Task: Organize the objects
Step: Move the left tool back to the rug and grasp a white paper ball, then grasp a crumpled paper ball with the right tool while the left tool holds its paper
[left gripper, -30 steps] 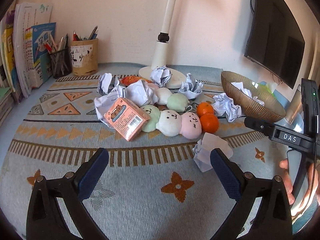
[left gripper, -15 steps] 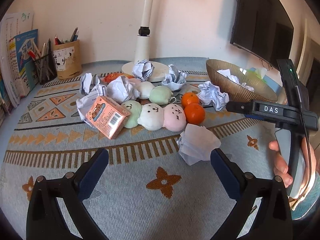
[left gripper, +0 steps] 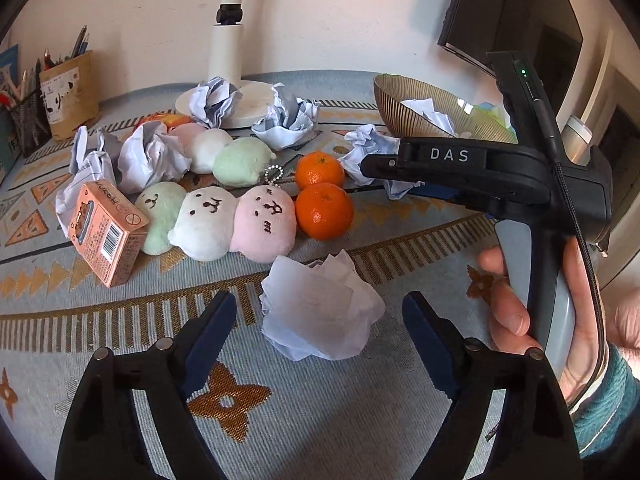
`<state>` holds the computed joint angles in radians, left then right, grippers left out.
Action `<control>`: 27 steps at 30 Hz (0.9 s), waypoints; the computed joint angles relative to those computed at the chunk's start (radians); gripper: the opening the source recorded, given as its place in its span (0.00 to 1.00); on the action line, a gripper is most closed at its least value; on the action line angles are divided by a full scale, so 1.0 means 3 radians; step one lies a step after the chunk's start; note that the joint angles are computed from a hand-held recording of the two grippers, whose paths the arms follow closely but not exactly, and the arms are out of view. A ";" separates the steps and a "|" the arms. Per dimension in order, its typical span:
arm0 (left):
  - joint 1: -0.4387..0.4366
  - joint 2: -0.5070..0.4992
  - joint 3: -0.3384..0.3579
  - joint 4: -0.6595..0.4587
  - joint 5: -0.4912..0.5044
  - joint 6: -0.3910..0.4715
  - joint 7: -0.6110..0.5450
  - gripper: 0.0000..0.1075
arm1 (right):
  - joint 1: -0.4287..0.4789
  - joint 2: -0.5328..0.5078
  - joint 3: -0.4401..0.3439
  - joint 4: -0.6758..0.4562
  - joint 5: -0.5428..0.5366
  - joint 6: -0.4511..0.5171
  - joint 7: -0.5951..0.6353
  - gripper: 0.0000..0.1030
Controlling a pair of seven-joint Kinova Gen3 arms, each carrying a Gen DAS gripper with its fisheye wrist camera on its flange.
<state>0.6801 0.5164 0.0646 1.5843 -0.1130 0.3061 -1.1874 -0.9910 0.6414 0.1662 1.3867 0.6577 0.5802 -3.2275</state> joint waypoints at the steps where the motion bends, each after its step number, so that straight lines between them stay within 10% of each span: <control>1: -0.0001 0.0008 0.0003 -0.0010 0.0000 0.0021 0.0004 0.60 | -0.0046 0.0000 0.0032 -0.0002 0.0047 0.0017 -0.0011 0.47; 13: 0.0326 -0.0288 -0.0497 0.0649 0.0078 -0.0877 0.0312 0.49 | -0.0991 -0.0206 0.0113 0.0290 0.0795 0.0976 -0.0861 0.44; 19: 0.0409 -0.0238 -0.0604 0.0593 0.0258 -0.0857 0.0187 0.49 | -0.0770 -0.0484 -0.0284 0.0763 0.0780 0.0859 -0.1091 0.48; 23: 0.0594 -0.0205 -0.0799 0.0509 0.0256 -0.0715 0.0197 0.49 | -0.0475 -0.0656 -0.0673 0.1140 0.1181 0.0477 -0.1487 0.67; 27: 0.0540 -0.0200 -0.0735 0.0500 0.0207 -0.0715 0.0219 0.49 | -0.0589 -0.0573 -0.0655 0.0990 0.1082 0.0826 -0.1133 0.70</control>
<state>0.8421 0.4564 -0.1559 1.7343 -0.0508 0.0916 -1.1219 -1.1677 0.4695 -0.0304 1.6837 0.9825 0.8280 -3.5675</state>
